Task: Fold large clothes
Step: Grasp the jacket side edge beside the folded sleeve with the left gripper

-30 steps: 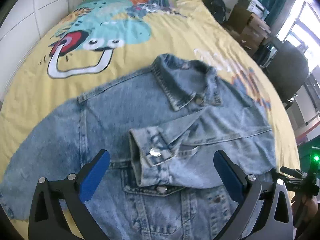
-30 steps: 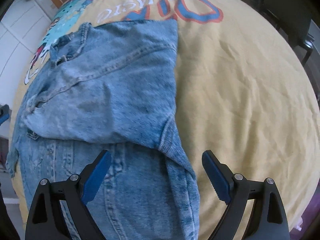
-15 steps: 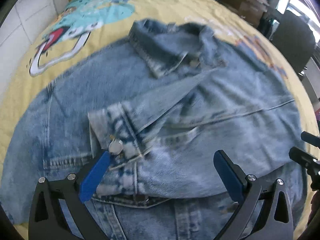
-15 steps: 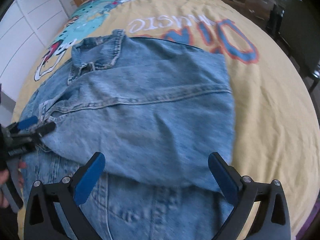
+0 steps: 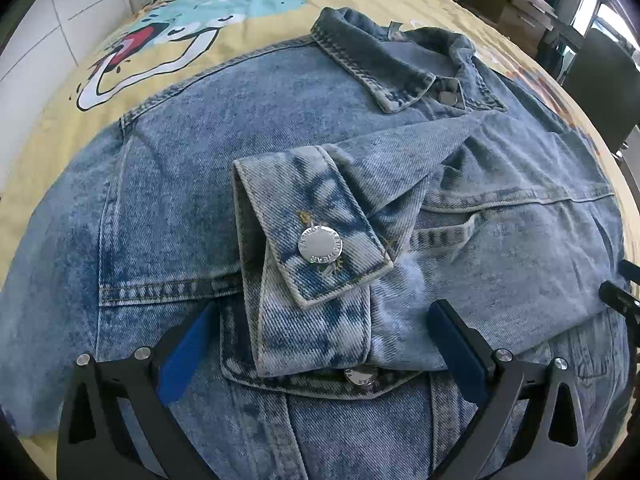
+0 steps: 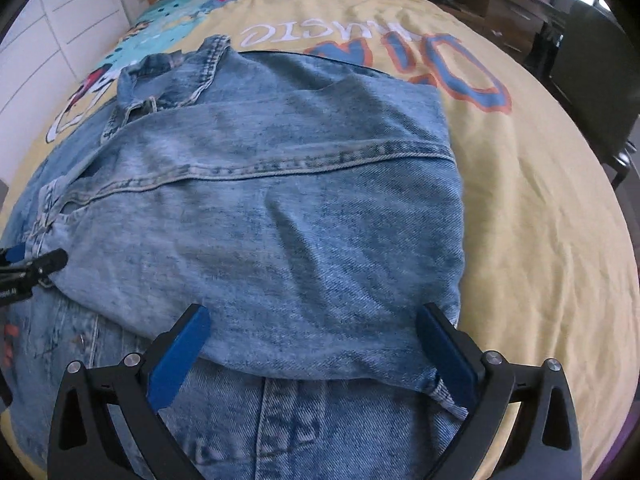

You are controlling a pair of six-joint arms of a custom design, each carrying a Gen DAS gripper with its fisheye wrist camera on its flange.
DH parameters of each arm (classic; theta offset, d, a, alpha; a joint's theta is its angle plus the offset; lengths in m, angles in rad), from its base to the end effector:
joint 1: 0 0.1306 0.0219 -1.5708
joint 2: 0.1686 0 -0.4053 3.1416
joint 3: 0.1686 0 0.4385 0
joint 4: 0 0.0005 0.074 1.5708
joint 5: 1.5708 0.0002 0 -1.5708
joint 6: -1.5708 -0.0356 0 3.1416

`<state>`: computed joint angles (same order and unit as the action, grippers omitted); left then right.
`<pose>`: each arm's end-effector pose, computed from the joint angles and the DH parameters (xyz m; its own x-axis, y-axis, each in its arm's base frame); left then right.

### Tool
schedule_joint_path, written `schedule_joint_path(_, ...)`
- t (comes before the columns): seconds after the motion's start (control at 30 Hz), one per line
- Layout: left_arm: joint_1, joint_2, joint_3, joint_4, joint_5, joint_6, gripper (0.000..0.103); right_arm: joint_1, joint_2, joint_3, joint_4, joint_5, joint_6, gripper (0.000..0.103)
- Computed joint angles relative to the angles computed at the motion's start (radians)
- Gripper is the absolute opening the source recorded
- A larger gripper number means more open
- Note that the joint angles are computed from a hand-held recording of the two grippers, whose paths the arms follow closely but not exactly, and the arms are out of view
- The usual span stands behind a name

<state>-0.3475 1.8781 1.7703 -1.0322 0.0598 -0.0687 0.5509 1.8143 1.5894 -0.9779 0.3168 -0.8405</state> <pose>0.6470 -0.2371 0.3441 -0.8274 0.3726 -0.4203 0.4212 0.9066 -0.0255 0.5602 0.3305 0.3035 -0.8298 0.3211 -0.4565 0.3242 0.9431 0.0741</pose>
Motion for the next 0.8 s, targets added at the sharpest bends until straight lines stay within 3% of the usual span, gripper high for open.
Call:
schedule_joint_path(0.07,-0.003,-0.024,-0.038,0.037,-0.009,0.007,0.102,0.007,0.006,0.023,-0.031,0.006,-0.006,0.103)
schedule_joint_path(0.23,0.013,-0.058,-0.052,0.002,0.011,0.048,0.102,0.027,-0.015,0.027,-0.04,-0.009,-0.008,0.103)
schedule_joint_path(0.43,0.125,-0.114,-0.08,-0.005,0.072,0.152,0.102,0.047,-0.049,0.018,-0.041,-0.001,-0.04,0.103)
schedule_joint_path(0.57,0.231,-0.162,-0.114,-0.026,-0.007,0.211,0.102,0.057,-0.067,0.014,-0.055,0.013,-0.049,0.103)
schedule_joint_path(0.8,0.41,-0.231,-0.179,-0.043,-0.031,0.455,0.102,0.064,-0.084,0.014,-0.077,0.029,-0.065,0.103)
